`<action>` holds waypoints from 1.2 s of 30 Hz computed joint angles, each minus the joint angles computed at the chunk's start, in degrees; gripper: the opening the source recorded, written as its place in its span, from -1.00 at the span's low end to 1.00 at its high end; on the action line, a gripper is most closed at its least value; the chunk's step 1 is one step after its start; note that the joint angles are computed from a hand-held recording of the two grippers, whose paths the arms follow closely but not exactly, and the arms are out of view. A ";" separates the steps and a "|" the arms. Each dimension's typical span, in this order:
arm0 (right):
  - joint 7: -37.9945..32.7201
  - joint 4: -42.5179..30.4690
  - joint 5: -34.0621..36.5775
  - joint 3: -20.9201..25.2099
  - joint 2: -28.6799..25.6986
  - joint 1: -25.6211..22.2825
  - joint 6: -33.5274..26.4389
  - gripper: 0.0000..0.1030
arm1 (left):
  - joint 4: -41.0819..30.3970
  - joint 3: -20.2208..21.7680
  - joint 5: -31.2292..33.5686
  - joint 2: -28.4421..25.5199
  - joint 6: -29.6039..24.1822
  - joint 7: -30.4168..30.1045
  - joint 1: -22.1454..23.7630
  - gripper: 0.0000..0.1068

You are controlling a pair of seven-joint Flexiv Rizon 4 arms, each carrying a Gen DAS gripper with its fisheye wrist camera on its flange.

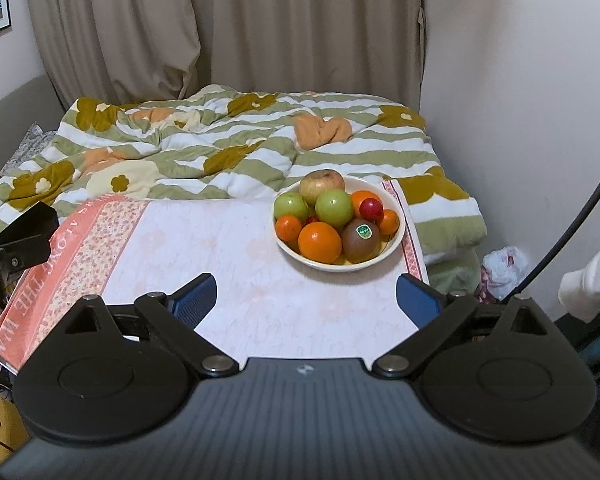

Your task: Organize fruits

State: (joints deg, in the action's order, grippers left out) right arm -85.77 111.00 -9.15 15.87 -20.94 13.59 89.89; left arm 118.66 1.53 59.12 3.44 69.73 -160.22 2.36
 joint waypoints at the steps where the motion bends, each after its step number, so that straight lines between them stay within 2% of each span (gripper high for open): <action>1: 0.13 0.10 -0.02 -0.19 0.08 0.17 0.03 1.00 | -0.03 -0.06 0.24 0.09 -0.16 -0.09 -0.05 0.93; 18: 0.68 0.43 -0.33 -0.46 0.37 0.78 -0.74 1.00 | -0.06 -0.52 1.99 1.21 -1.47 -0.87 0.17 0.93; 36: 3.69 1.06 -1.81 -3.03 1.04 3.34 -1.80 1.00 | 0.42 -0.50 0.35 1.15 -0.78 1.21 1.07 0.93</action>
State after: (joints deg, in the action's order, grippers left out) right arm -82.08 112.06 -10.96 12.85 -19.90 16.93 88.09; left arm 119.08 1.02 59.47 4.58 68.95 -159.01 3.43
